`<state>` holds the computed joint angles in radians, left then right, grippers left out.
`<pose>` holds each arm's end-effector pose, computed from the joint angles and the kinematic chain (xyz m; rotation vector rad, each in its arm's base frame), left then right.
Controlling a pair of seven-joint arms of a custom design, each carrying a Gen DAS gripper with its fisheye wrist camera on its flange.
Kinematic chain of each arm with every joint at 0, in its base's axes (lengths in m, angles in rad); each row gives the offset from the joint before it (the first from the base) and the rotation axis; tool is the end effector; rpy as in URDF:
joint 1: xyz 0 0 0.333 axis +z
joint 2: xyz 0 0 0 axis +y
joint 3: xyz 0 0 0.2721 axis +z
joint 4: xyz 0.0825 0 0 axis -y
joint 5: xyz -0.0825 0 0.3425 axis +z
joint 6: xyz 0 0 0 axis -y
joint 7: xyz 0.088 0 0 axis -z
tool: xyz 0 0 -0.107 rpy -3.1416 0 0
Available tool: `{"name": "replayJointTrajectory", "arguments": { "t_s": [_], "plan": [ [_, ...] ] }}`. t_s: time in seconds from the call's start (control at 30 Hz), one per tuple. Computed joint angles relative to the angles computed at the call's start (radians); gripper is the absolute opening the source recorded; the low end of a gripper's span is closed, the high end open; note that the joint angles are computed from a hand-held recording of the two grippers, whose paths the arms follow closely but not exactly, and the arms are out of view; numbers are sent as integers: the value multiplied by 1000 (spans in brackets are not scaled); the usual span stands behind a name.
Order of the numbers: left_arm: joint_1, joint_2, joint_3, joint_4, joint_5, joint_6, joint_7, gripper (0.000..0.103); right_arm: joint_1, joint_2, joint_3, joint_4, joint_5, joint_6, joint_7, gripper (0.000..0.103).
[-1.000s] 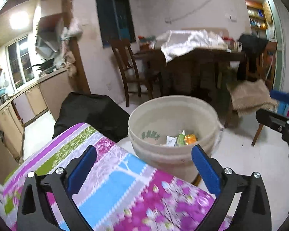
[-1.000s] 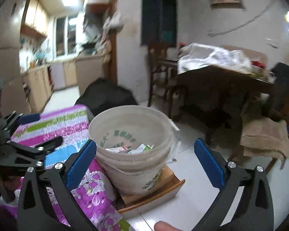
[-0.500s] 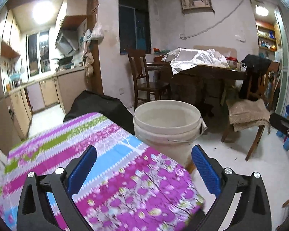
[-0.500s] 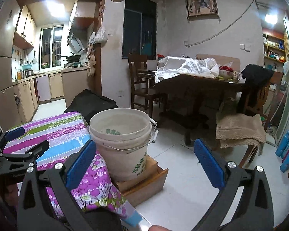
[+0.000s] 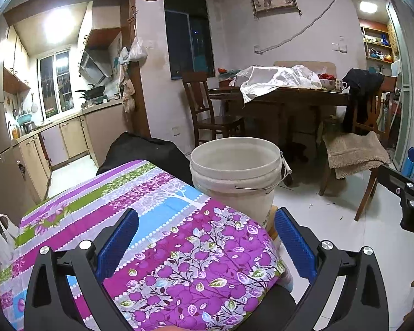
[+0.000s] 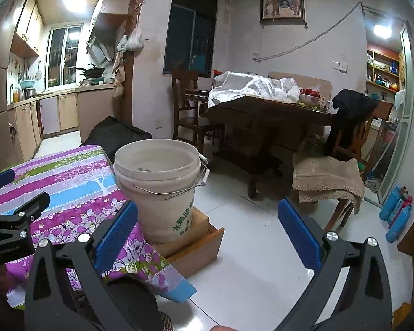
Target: Collect trash
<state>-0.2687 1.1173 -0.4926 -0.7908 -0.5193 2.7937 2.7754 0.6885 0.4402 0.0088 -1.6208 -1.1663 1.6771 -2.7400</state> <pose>0.6917 -0.3326 0.3630 -0.5956 2.2874 -1.3972 0.5182 0.3169 0.3750 -0.8122 2.2779 -1.5345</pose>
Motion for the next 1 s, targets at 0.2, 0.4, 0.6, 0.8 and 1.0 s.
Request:
{"name": "replayJointTrajectory", "arguments": {
  "t_s": [0.2, 0.4, 0.6, 0.8, 1.0],
  "plan": [
    [-27, 37, 29, 76, 34, -26, -56, 98, 9, 25, -6, 23, -2, -23, -20, 98],
    [-36, 56, 32, 112, 53, -43, -75, 98, 9, 21, -8, 16, 1, -10, -2, 98],
    [-26, 36, 18, 71, 39, -7, -55, 98, 2, 17, -7, 10, 3, 7, -2, 98],
    [-32, 35, 33, 75, 51, -11, -78, 98, -3, 20, -8, 10, 15, 23, 1, 98],
    [-45, 63, 38, 127, 73, -28, -115, 98, -11, 8, -6, -11, 26, 39, 20, 98]
  ]
}}
